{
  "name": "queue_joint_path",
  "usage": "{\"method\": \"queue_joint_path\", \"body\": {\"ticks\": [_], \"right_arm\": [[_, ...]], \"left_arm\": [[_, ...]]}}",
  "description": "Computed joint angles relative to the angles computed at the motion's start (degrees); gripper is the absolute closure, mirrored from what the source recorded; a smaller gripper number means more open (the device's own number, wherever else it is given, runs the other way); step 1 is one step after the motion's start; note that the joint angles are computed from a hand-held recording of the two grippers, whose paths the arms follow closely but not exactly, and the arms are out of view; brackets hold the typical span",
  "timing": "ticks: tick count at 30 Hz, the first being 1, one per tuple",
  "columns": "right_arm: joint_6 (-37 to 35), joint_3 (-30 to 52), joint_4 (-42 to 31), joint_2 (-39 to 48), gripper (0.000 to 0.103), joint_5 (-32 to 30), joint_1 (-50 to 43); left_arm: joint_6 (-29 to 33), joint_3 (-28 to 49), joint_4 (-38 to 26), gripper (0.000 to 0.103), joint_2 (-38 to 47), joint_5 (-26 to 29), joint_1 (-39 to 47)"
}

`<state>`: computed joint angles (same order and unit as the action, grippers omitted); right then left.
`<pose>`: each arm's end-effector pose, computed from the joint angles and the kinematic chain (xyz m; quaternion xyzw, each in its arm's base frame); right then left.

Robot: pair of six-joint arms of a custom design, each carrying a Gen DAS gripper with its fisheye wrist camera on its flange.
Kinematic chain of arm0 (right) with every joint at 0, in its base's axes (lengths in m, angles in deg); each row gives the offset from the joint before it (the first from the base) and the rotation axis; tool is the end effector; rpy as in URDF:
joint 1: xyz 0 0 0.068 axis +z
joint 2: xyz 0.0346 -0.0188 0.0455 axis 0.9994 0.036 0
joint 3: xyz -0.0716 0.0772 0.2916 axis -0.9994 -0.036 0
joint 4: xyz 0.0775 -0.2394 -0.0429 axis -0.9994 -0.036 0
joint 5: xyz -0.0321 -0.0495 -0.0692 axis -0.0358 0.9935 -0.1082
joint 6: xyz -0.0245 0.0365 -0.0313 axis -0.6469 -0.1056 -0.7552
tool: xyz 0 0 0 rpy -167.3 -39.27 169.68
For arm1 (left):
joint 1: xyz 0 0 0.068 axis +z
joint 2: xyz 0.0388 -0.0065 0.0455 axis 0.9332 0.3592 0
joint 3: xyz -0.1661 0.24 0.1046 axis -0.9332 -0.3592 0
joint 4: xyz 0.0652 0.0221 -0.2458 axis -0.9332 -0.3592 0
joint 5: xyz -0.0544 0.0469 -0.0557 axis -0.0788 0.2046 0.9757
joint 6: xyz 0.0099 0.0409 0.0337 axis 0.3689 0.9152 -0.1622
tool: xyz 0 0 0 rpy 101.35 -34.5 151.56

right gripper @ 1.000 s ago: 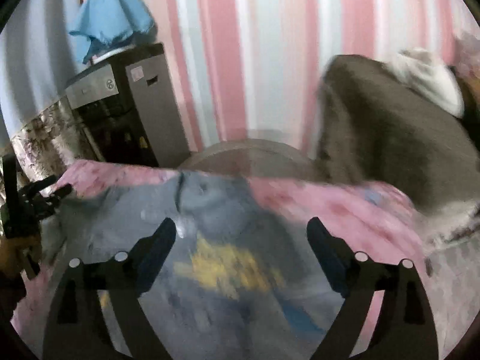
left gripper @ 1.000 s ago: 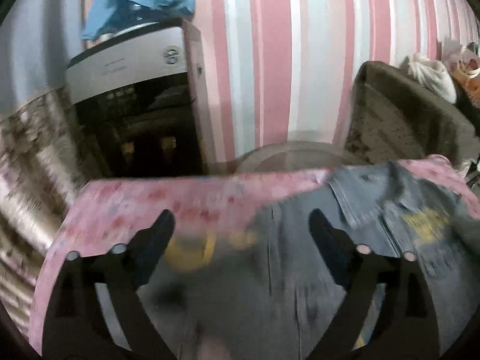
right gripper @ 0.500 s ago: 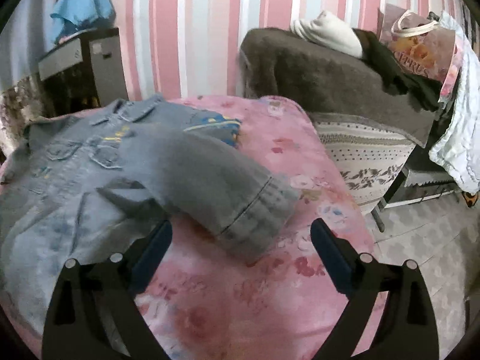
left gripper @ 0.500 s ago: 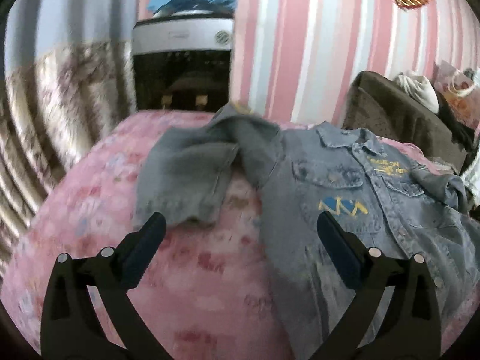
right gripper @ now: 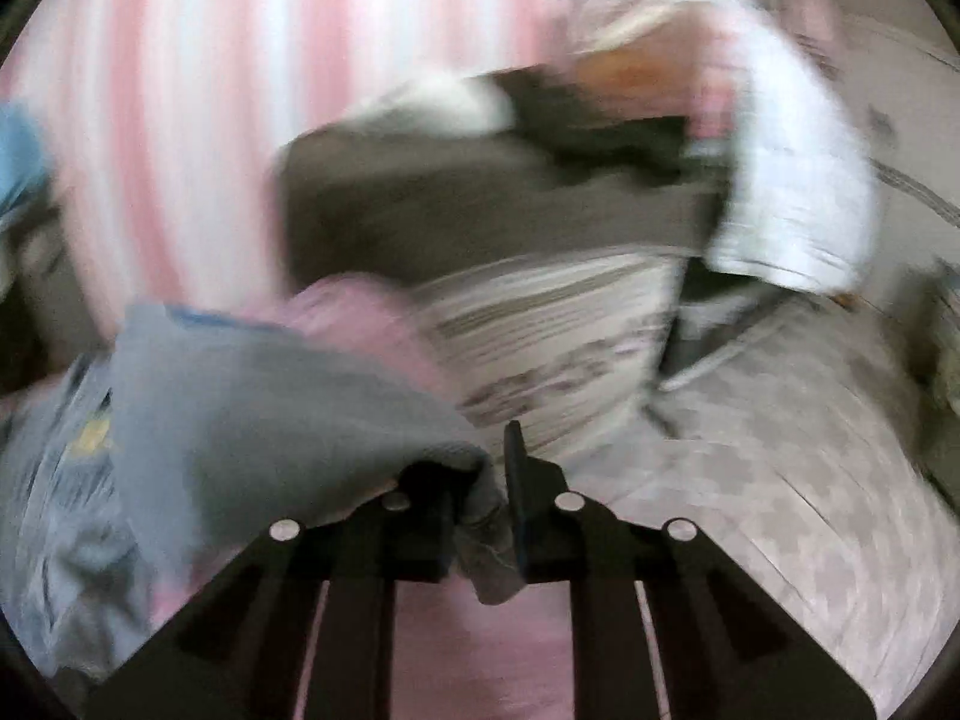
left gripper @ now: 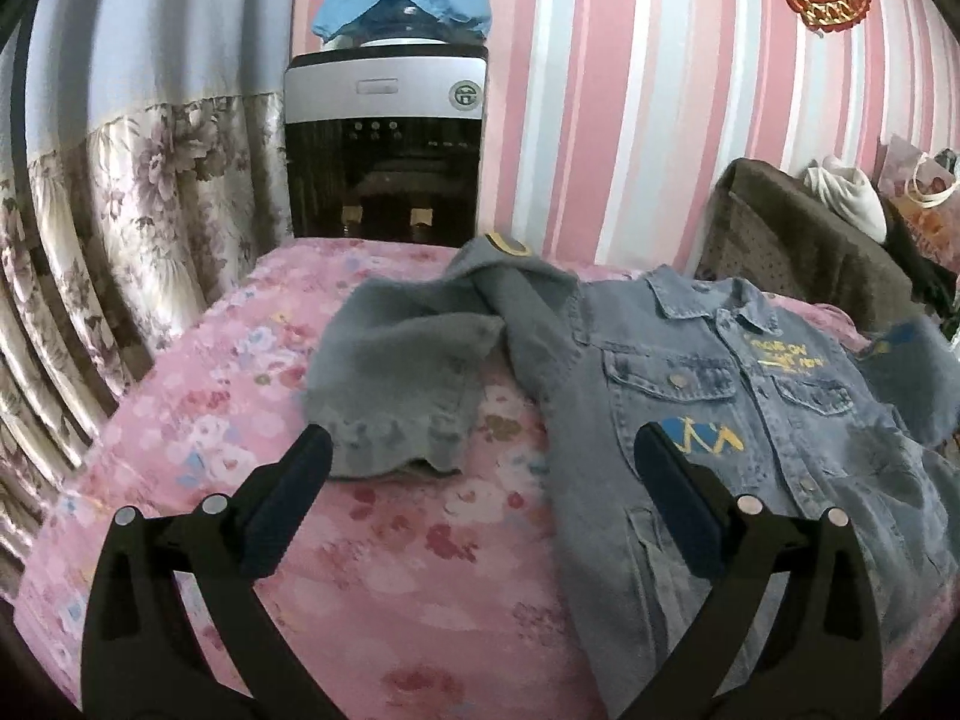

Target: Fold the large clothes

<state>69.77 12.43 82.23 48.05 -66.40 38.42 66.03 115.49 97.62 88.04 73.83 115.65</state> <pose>0.2975 -0.3244 0.1278 0.1664 0.8627 -0.0608 0.4737 0.2247 0.2112 0.1136 -0.0989 0.8814 0.0052 0.4619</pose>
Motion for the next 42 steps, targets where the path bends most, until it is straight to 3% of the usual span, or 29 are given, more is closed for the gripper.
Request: {"method": "queue_joint_path", "body": {"ticks": [4, 7, 10, 13, 18, 20, 22, 23, 24, 27, 29, 32, 36, 38, 42], "right_arm": [[2.6, 8.7, -8.0, 1.2, 0.089, -6.5, -5.8], [2.2, 7.8, -8.2, -0.8, 0.089, -9.9, -5.1], [7.0, 5.7, -7.8, -3.2, 0.089, -17.6, -3.9], [10.4, 1.9, -4.9, -6.0, 0.089, -23.4, 1.0], [14.8, -4.7, -1.6, -11.7, 0.087, -26.7, 16.0], [15.8, -6.7, -1.0, -13.2, 0.086, -25.1, 23.9], [14.0, -7.9, -2.0, -12.8, 0.072, -21.0, 32.6], [12.8, -7.3, -3.1, -11.1, 0.045, -18.6, 35.9], [10.6, -6.1, -6.1, -9.1, 0.009, -15.1, 39.4], [4.7, 0.3, -18.1, -0.7, 0.007, -2.1, 46.4], [3.6, -4.7, -12.0, -1.4, 0.006, 0.5, 46.7], [2.2, -8.8, -9.1, -3.8, 0.006, 3.3, 45.2], [-2.8, -9.3, -10.8, -7.0, 0.006, 4.0, 40.6], [-2.4, -12.3, -7.9, -9.9, 0.006, 0.2, 36.4], [-1.4, -11.7, -10.1, -11.5, 0.006, -4.6, 31.6]], "left_arm": [[-0.2, 2.9, -1.5, 0.003, -0.2, -1.1, -2.7], [-2.3, 5.1, -3.9, 0.003, -0.6, -0.7, -5.7], [-4.9, 6.6, -5.7, 0.003, -0.9, -0.2, -8.6], [-7.2, 7.5, -6.5, 0.003, -1.1, -0.2, -11.2], [-8.5, 8.6, -6.4, 0.003, -1.2, -1.3, -14.0], [-9.4, 9.8, -6.6, 0.003, -0.6, -2.2, -14.6], [-9.9, 11.4, -6.8, 0.003, 0.8, -3.3, -15.1], [-10.1, 12.1, -7.1, 0.003, 1.5, -3.8, -15.3], [-10.4, 13.0, -7.6, 0.003, 2.5, -4.3, -15.6], [-10.4, 15.6, -9.9, 0.003, 5.7, -5.7, -16.7], [-9.9, 15.5, -9.4, 0.003, 6.9, -5.5, -17.2], [-9.5, 14.7, -8.2, 0.003, 7.6, -5.8, -18.6], [-10.7, 12.3, -6.8, 0.003, 5.9, -5.4, -21.3], [-10.7, 10.7, -6.5, 0.003, 4.5, -4.8, -23.1], [-10.4, 7.9, -6.4, 0.003, 1.4, -6.5, -29.3]]}}
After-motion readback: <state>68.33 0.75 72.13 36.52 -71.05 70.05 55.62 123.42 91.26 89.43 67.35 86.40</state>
